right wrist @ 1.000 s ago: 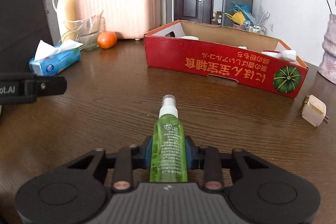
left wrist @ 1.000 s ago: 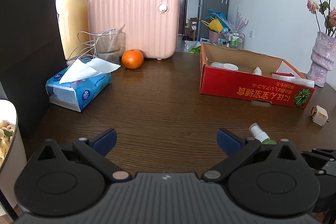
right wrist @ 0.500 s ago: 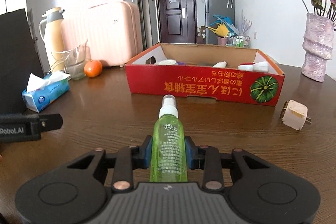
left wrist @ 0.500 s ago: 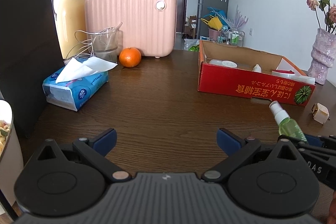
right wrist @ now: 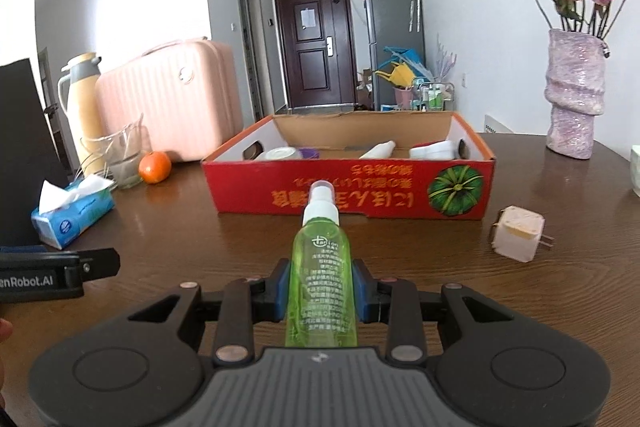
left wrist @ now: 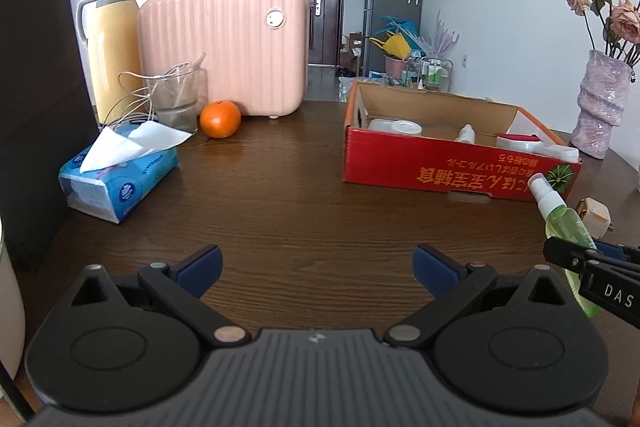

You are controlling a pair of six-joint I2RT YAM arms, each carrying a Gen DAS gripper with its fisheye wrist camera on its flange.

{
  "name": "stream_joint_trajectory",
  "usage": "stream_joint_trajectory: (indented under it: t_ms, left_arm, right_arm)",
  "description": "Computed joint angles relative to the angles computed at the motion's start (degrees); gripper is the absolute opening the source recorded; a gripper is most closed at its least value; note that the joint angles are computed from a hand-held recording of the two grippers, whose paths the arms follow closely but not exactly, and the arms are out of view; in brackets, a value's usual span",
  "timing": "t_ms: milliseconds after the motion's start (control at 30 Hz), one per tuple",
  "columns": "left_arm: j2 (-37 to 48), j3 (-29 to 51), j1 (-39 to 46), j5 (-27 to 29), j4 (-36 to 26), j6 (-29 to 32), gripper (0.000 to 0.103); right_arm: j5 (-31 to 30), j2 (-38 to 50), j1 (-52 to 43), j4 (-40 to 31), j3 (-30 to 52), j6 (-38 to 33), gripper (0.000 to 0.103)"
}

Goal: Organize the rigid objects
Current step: 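Reach the left gripper to the white plug adapter and grasp it while the right gripper holds the bottle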

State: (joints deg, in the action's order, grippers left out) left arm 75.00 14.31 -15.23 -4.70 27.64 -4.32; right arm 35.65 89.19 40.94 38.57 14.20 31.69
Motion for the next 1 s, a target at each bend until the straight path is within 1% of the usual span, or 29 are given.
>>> stream_joint_trajectory:
  t_ms: [300,500,733,833,1000]
  left_arm:
    - [2.0,3.2,-7.8,-5.6,-1.9,-3.9,0.103]
    - [5.7,6.5,-14.4,-10.3,-2.2,-5.8,0.103]
    - [11.5,11.2,-20.8,-13.8,-2.3,-8.3,0.103]
    - [14.7,13.7,-23.5,-15.3,-2.4,-9.3,0.103]
    - [20.2,18.3,-27.6,-17.2,-3.3,-10.9,0.103]
  right_arm:
    - [-2.6,-5.4,-5.4,3.8,-5.5,-2.7,0.03]
    - [-4.7,-9.2,-10.9,6.4,-9.2,-4.8,0.03]
    - [-10.2,-12.0,-20.1,8.7,-12.2,-8.0,0.03]
    - [-13.7,-12.6,-24.8,9.7,-13.1,-9.6,0.03]
    - [-21.6,-11.2,-33.9,13.2,-14.0,-12.9,0.03]
